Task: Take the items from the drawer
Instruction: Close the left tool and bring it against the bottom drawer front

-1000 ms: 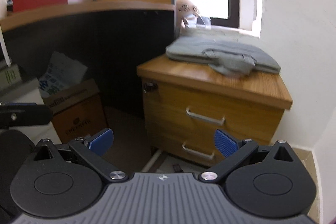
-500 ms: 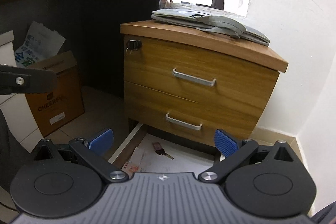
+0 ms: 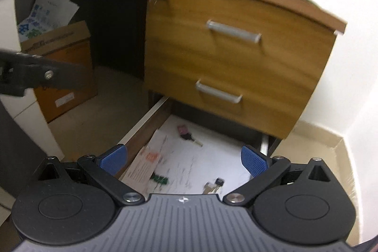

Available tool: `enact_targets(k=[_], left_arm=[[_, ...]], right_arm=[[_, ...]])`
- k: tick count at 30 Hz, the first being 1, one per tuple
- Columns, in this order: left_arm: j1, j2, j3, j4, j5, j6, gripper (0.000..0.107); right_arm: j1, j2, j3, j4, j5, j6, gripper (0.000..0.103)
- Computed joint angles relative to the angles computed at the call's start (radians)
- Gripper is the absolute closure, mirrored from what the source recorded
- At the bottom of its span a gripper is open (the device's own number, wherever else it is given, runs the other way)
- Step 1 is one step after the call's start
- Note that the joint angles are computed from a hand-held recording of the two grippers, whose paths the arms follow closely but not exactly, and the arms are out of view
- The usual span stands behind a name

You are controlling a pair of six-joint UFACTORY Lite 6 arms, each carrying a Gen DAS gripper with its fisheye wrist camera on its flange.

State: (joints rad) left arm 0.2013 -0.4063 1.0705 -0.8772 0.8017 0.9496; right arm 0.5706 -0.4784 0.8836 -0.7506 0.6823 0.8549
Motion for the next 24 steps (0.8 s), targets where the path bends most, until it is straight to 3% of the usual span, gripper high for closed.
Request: enact_targets(k=[10, 17, 19, 21, 24], left_arm=[[-0.165, 0.027, -0.111, 0.223, -0.251, -0.144, 0.025], [-0.222, 0.065, -0.166, 0.252, -0.258, -0.116, 0.028], [-0.247, 0.082, -0.183, 0.287, -0.262, -0.126, 0.033], [-0.269, 0.101, -0.19, 0.316, -0.261, -0.132, 0.047], [-0.301, 0.13, -0.193, 0.36, -0.26, -0.155, 0.062]], right_arm=[[-0.036, 0.032, -0.095, 0.098, -0.008, -0.11, 0.0], [-0.024, 0.063, -0.156, 0.063, 0.044, -0.135, 0.001], [-0.028, 0.071, -0.165, 0.064, 0.049, -0.147, 0.001], [-0.036, 0.082, -0.174, 0.061, 0.037, -0.156, 0.002], [-0.028, 0.102, -0.187, 0.035, 0.032, -0.153, 0.015]])
